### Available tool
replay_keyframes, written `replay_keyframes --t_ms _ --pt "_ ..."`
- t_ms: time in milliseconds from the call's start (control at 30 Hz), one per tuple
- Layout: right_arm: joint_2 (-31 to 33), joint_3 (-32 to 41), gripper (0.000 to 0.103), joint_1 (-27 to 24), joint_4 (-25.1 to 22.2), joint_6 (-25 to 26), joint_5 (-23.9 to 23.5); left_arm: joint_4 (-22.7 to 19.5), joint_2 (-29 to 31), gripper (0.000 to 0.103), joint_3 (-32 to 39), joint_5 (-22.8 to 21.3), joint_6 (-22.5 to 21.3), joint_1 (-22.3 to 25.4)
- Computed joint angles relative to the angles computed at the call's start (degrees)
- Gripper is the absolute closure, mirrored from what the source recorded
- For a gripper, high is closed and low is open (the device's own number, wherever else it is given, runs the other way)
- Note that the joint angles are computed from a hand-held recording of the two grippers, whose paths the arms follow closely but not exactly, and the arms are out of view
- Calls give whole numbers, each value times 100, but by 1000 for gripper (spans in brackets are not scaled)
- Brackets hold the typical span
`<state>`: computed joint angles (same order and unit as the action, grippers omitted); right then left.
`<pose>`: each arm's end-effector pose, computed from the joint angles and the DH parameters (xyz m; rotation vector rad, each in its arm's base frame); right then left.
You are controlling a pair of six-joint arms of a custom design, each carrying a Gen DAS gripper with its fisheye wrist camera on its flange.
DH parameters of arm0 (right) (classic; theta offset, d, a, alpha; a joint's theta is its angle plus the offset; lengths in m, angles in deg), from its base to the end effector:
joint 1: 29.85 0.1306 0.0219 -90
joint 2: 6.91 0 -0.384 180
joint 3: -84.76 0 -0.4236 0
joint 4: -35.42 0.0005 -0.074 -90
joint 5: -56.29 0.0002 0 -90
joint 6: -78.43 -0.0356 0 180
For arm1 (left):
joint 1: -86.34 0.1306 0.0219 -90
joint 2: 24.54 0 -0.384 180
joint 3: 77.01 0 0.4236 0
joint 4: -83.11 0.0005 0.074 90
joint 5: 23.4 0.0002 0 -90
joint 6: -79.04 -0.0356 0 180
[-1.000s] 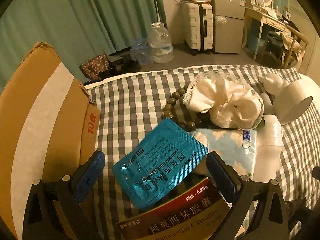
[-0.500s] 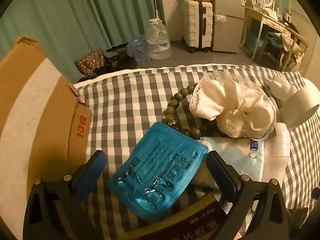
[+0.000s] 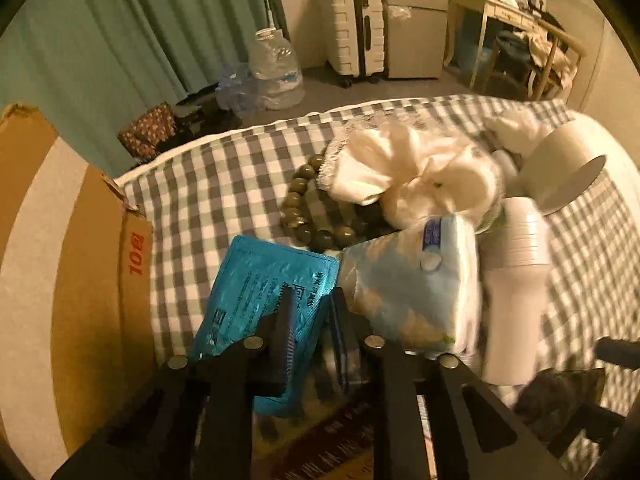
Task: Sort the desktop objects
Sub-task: 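Grasp the black round object with the right tool while the left tool grasps the blue blister pack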
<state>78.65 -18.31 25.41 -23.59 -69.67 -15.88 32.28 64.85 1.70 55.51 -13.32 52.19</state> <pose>0.2668 0.3648 0.3500 0.1485 2.6604 0.2104 0.4056 -0.2675 0.3402 0.7569 2.5003 0.0623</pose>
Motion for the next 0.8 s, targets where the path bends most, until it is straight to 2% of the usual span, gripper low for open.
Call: replay_keyframes --t_ms 33,67,167,267,333,367,400,433,467,500,533,567,633,700,800 --pt "7 4 52 -6 4 1 -4 6 14 27 -6 -301 46 -46" --pt "17 14 52 -11 7 9 -12 107 -25 12 -76 -737 91 -67" --pt "40 67 52 0 -71 26 12 91 -133 10 -160 -540 -225 -18" --pt "56 74 52 -1 -50 7 -32 294 -105 3 -269 -852 -273 -115" --pt "43 62 52 -2 -40 -34 -66 379 -133 2 -325 -825 -326 -93" --pt "39 60 53 -4 -39 -30 -86 354 -130 3 -312 -766 -322 -64" --pt "34 60 64 3 -36 -18 -88 271 -114 7 -267 -659 -320 -20" --pt "22 49 72 16 6 11 -90 119 -39 32 -167 -441 -223 -9" --pt "27 58 72 29 21 25 -92 -139 60 42 -21 100 -9 160" --pt "26 65 78 51 12 7 -38 -184 58 42 -2 334 209 277" --pt "22 80 81 79 -16 -22 -16 -181 45 44 -7 349 166 304" --pt "-2 63 88 86 9 -54 -3 -174 11 63 -28 278 35 267" --pt "-55 18 91 96 40 -129 8 -80 -140 78 -88 85 -227 113" --pt "-76 10 94 103 46 -152 48 -127 -200 84 -54 -161 -281 -28" --pt "-98 18 97 127 62 -197 122 -185 -331 88 -72 -3 -180 -6"
